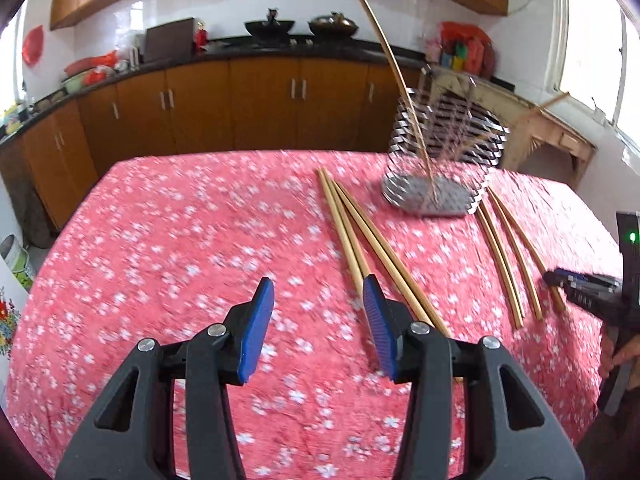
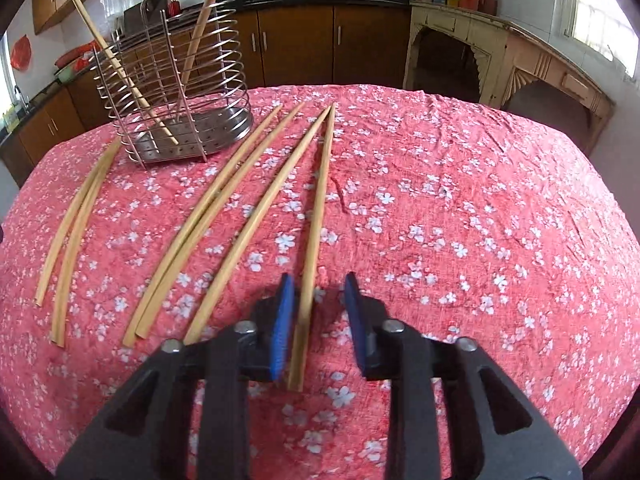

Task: Organize utensils
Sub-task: 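Grasp another chopstick with the right tool while the left tool reaches for one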

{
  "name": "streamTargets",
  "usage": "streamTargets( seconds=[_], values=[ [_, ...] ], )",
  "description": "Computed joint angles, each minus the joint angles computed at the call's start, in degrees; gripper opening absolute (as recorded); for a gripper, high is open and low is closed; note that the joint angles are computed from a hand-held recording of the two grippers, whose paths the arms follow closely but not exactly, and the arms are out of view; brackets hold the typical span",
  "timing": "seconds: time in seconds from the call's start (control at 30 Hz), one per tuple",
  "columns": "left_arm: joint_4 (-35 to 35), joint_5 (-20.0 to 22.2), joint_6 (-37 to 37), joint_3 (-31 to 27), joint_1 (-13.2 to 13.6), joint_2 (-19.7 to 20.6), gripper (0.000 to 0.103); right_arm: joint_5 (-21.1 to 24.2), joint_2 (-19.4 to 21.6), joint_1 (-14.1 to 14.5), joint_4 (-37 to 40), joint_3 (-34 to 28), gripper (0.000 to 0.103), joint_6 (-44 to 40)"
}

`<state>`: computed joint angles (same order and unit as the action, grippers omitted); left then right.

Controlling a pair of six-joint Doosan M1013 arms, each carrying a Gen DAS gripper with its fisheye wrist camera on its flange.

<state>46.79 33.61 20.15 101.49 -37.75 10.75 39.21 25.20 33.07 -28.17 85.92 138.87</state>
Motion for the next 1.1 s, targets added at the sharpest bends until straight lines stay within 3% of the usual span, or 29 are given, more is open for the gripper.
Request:
streamTargets(
  seconds=[0.13, 0.5, 0.63, 0.8, 1.0, 1.1],
  values=[
    [-4.71, 0.38, 4.53, -1.22, 0.03, 1.64, 0.047, 1.3, -0.45, -1.57, -2.89, 0.99, 0.008, 7.95],
    [-16.22, 3.03, 15.42, -4.73, 1.43, 5.5, 0.038, -0.47, -1.73, -1.48, -4.96, 3.57, 0.008, 8.39],
    [-14.86, 4.5, 14.96, -5.63, 1.27, 6.2, 0.035, 0.4, -1.16, -1.31, -5.37, 2.57, 0.008, 8.13],
    [-11.51, 8.63, 11.78, -7.33, 1.77, 7.48, 0.014, 1.8, -0.26, -1.98, -7.04, 1.27, 0.008, 9.8],
    [-7.84, 11.12, 7.11, -6.73, 4.06, 7.26, 0.012, 3.93, 0.08, -4.01, -9.03, 0.76, 0.008, 12.96],
    [-7.97, 10.4, 5.48, -5.86, 5.29, 6.6, 0.012, 3.56, -0.17, -4.88, -8.9, 1.2, 0.008, 14.71]
  ],
)
